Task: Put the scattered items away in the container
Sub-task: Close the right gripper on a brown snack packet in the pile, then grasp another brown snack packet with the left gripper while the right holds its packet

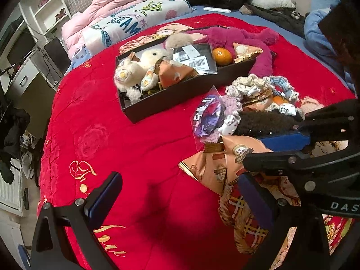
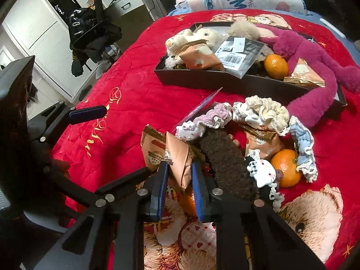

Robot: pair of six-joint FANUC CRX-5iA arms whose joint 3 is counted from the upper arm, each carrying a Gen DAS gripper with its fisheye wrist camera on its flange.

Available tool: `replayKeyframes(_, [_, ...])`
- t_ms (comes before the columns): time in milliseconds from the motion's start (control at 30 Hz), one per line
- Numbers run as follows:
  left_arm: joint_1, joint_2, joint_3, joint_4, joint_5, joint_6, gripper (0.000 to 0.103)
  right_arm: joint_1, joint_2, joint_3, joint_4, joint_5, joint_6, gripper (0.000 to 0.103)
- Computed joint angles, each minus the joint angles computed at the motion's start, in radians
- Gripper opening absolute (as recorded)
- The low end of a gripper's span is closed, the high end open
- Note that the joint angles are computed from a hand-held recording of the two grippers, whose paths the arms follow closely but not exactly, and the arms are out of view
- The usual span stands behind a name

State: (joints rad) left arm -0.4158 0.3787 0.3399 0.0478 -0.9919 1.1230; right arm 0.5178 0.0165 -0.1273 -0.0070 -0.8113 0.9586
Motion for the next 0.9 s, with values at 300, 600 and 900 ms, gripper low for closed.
replayKeyframes(300, [-0.006, 0.022, 0.017, 0.004, -0.016, 0.011, 0.093, 0.004, -0.001, 0.000, 0.008, -0.001, 0.003, 0.019])
replayKeyframes(600, [0.015, 0.045, 0.035, 0.066, -0.069, 0.005, 0.024, 0.004, 0.001, 0.004, 0.003, -0.002, 0.010, 0.019])
replayKeyframes(900, [0.006, 0.016, -0.010, 0.048, -0.019, -0.003, 0.018, 0.008, -0.003, 0.001, 0.005, 0.000, 0.008, 0.019])
